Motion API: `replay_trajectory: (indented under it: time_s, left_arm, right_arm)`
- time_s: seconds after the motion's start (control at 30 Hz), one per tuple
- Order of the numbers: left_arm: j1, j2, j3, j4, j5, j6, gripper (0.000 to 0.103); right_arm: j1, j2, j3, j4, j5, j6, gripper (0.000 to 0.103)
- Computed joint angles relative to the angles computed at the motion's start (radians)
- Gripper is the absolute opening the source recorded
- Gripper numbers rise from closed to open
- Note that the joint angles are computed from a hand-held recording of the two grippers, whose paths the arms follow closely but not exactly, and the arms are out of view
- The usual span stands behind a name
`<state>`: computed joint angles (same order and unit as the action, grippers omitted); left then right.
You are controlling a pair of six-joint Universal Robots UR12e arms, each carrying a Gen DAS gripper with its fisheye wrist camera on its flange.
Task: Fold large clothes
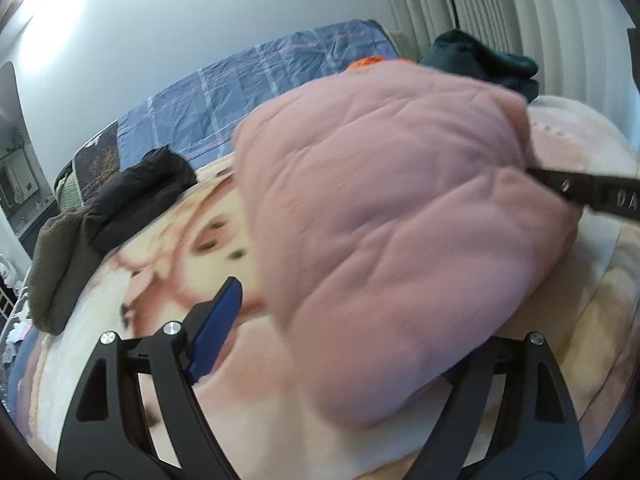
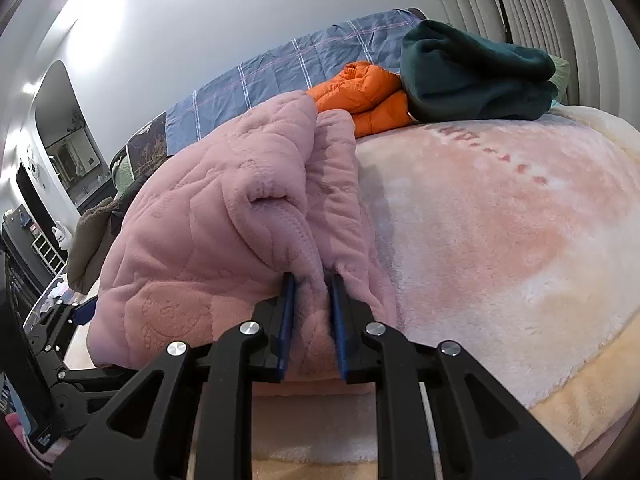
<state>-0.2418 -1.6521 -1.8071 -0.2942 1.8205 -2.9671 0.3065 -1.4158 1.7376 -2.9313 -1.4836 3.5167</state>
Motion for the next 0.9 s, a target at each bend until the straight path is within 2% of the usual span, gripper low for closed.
replay_trajectory:
  time_s: [0.07, 0.1, 0.13, 0.17, 0.2, 0.3, 0.33, 0.47, 0.5, 0.53, 0.6, 0.67, 0.73, 0.83, 0.87, 0.9]
  left_arm:
    - [-0.009, 0.009, -0.021, 0.024, 0.095, 0.092, 0.084]
    - [-0.008, 0.015, -0.036, 0.042, 0.111, 0.125, 0.084]
    - [0.004, 0.026, -0.044, 0.026, 0.086, 0.126, 0.084]
    - [0.019, 0.036, -0.042, -0.019, 0.046, 0.087, 0.084]
    - [0.021, 0.039, -0.038, -0.035, 0.036, 0.066, 0.084]
    - [0.021, 0.052, -0.034, -0.071, -0.005, 0.086, 0.078]
    - [0.033, 0.063, -0.036, -0.095, -0.056, 0.095, 0.072]
    - [0.144, 0.146, -0.015, -0.35, -0.462, 0.076, 0.047]
    - [0.169, 0.162, -0.012, -0.379, -0.54, 0.069, 0.046]
    - [0.182, 0.171, -0.012, -0.38, -0.577, 0.066, 0.046]
    - [0.195, 0.176, -0.001, -0.313, -0.596, 0.057, 0.045]
    - [0.186, 0.149, 0.024, -0.221, -0.568, 0.055, 0.044]
    - [0.165, 0.083, 0.09, -0.158, -0.529, 0.066, 0.041]
    - [0.154, -0.029, 0.219, -0.204, -0.555, 0.06, 0.04]
    - [0.153, -0.06, 0.259, -0.248, -0.557, 0.063, 0.041]
    - [0.147, -0.105, 0.315, -0.333, -0.554, 0.095, 0.045]
  right_arm:
    - [-0.003, 0.0, 0.0, 0.004, 0.006, 0.005, 0.016]
    - [-0.003, 0.001, -0.001, 0.005, 0.013, 0.003, 0.016]
    - [-0.002, 0.002, -0.002, 0.002, 0.015, -0.008, 0.017]
    - [0.003, 0.003, -0.004, 0.002, 0.0, -0.018, 0.017]
    - [0.007, 0.004, -0.005, 0.004, -0.012, -0.024, 0.017]
    - [-0.004, 0.002, -0.001, 0.001, 0.014, -0.006, 0.017]
    - [-0.011, 0.001, 0.002, -0.001, 0.034, 0.001, 0.017]
    - [-0.025, 0.0, 0.006, -0.008, 0.077, 0.015, 0.018]
    - [-0.025, 0.0, 0.006, -0.007, 0.077, 0.012, 0.018]
    - [-0.024, 0.0, 0.005, -0.007, 0.075, 0.007, 0.018]
    - [-0.02, 0.001, 0.005, -0.008, 0.069, 0.002, 0.018]
    - [-0.021, 0.001, 0.005, -0.01, 0.07, 0.003, 0.019]
    - [-0.021, 0.001, 0.005, -0.008, 0.071, 0.003, 0.019]
    - [-0.022, 0.001, 0.004, -0.006, 0.076, 0.0, 0.019]
    - [-0.024, 0.001, 0.005, -0.006, 0.079, 0.001, 0.019]
    - [-0.024, 0.001, 0.005, -0.007, 0.08, 0.003, 0.019]
